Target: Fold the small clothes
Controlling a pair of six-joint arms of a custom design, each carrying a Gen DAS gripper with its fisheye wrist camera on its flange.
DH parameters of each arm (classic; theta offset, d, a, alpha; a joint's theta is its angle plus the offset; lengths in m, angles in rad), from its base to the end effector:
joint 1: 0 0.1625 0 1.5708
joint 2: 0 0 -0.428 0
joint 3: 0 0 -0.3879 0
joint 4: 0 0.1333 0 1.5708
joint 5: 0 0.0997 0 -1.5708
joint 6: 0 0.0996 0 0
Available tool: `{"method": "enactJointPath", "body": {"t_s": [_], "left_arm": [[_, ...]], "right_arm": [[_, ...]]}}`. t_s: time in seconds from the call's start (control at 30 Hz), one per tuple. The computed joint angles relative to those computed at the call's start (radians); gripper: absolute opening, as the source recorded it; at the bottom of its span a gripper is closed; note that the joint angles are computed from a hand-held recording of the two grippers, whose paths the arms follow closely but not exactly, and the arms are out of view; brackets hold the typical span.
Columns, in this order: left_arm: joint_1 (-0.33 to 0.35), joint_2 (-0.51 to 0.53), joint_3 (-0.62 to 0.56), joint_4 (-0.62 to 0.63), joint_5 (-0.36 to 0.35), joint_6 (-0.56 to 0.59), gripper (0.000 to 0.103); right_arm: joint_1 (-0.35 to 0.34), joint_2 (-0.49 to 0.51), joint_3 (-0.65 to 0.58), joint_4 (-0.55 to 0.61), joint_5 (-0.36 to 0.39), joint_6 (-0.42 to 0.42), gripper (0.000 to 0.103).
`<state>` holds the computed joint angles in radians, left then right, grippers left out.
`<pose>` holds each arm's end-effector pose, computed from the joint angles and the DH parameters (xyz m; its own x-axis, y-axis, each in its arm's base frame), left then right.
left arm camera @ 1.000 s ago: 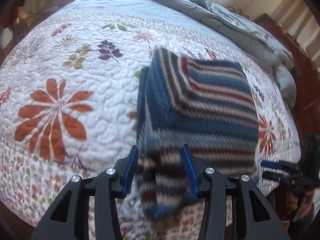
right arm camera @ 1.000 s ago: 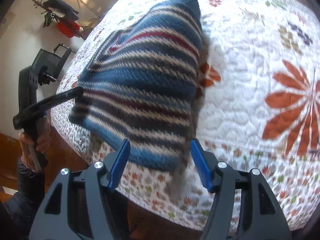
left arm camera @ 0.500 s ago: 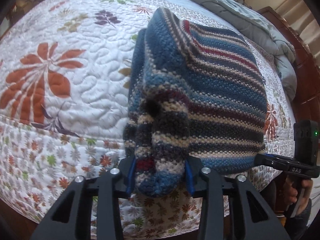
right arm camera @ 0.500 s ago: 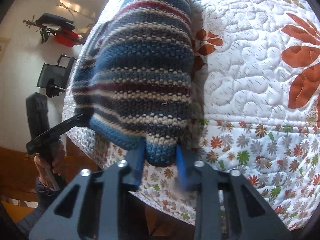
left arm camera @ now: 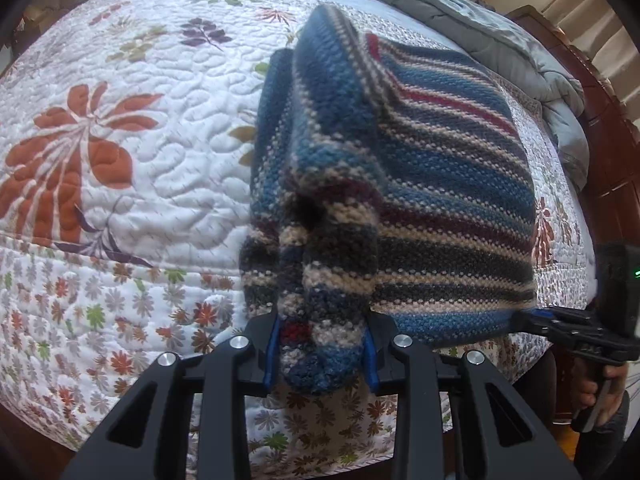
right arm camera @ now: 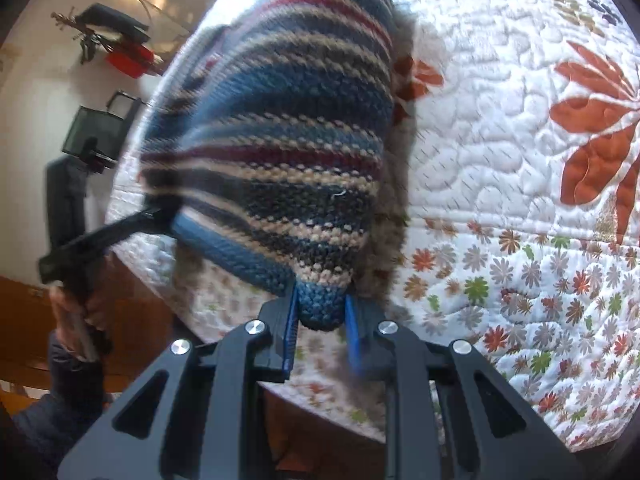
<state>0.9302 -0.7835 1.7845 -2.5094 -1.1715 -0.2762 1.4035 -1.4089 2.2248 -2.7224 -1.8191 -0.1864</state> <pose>-0.2244 -0.5889 0.0401 -0.8594 0.3303 -0.3903 0.3764 0.9253 -0.0458 0.0306 -0.4724 0.2441 -0.9551 0.0645 0.2891 -0.0201 0.9596 -0.2807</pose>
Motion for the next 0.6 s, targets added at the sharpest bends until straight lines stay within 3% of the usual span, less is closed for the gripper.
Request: {"method": "enactJointPath", "body": {"t_s": [0.1, 0.4, 0.6], "left_arm": [[-0.002, 0.004, 0.002, -0.01, 0.0, 0.0, 0.034], [-0.07, -0.01, -0.012, -0.008, 0.133, 0.082, 0.053], [-0.075, 0.029, -0.093, -0.018, 0.152, 0.163, 0.055]], "right_arm": [[0.0, 0.02, -0.007, -0.007, -0.004, -0.002, 0.022], [0.033, -0.009, -0.128, 0.11, 0.02, -0.014, 0.051], [0.066, 0.085, -0.305, 0.139, -0.015, -0.021, 0.056]]}}
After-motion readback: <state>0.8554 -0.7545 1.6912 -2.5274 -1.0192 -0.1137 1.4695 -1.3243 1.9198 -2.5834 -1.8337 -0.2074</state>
